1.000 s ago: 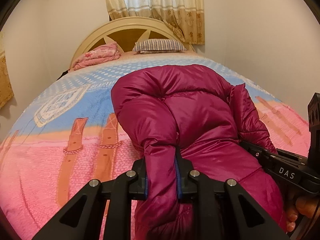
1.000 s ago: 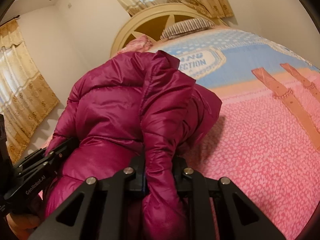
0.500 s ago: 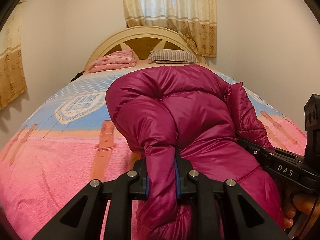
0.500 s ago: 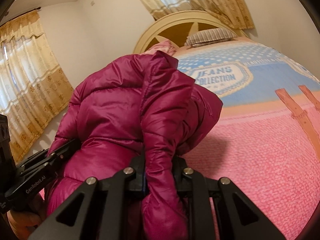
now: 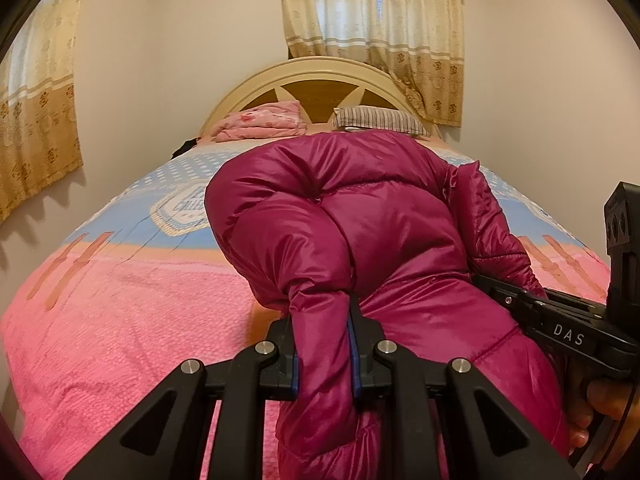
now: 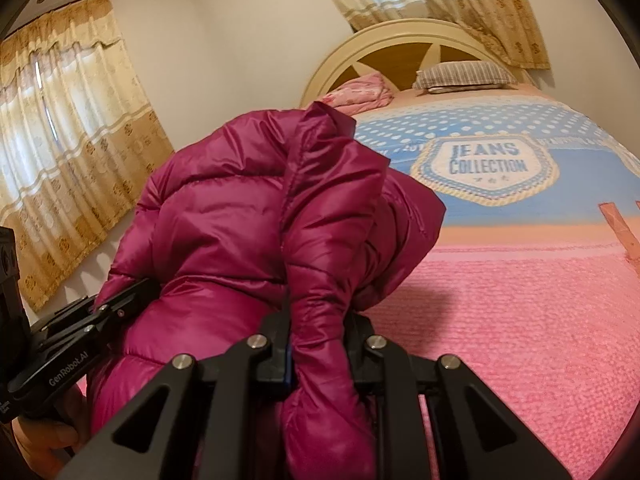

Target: Fold large clothes

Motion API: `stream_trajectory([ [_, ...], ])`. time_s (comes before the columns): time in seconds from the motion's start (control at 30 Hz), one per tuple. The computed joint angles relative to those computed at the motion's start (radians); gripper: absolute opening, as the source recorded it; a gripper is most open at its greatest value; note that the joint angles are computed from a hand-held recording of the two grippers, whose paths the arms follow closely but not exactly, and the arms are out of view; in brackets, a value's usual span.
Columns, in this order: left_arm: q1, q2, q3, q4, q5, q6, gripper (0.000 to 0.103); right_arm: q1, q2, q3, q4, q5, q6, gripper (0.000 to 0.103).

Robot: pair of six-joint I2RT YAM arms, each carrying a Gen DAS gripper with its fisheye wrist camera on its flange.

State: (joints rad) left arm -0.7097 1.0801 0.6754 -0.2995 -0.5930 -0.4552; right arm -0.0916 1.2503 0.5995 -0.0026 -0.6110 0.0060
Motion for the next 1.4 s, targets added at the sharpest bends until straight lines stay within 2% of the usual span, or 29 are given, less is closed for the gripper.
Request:
stream_trajectory([
  [0.47, 0.114, -0.153, -0.085, -0.043, 0.033, -0.006, 0.018, 0.182, 0.054, 0.044, 0.029, 0.088, 0.038, 0.019],
  [0.77, 0.239, -0.244, -0.149, -0.068, 0.102, 0.031, 0.018, 0.285, 0.119, 0.065, 0.059, 0.137, 0.055, 0.019],
  [1.13, 0.378, -0.248, -0.190, -0.033, 0.182, 0.070, 0.017, 0.379, 0.201, 0.100, 0.086, 0.183, 0.078, 0.019],
  [1.4, 0.415, -0.255, -0.224, -0.025, 0.203, 0.086, 0.017, 0.407, 0.243, 0.104, 0.091, 0.198, 0.077, 0.019],
])
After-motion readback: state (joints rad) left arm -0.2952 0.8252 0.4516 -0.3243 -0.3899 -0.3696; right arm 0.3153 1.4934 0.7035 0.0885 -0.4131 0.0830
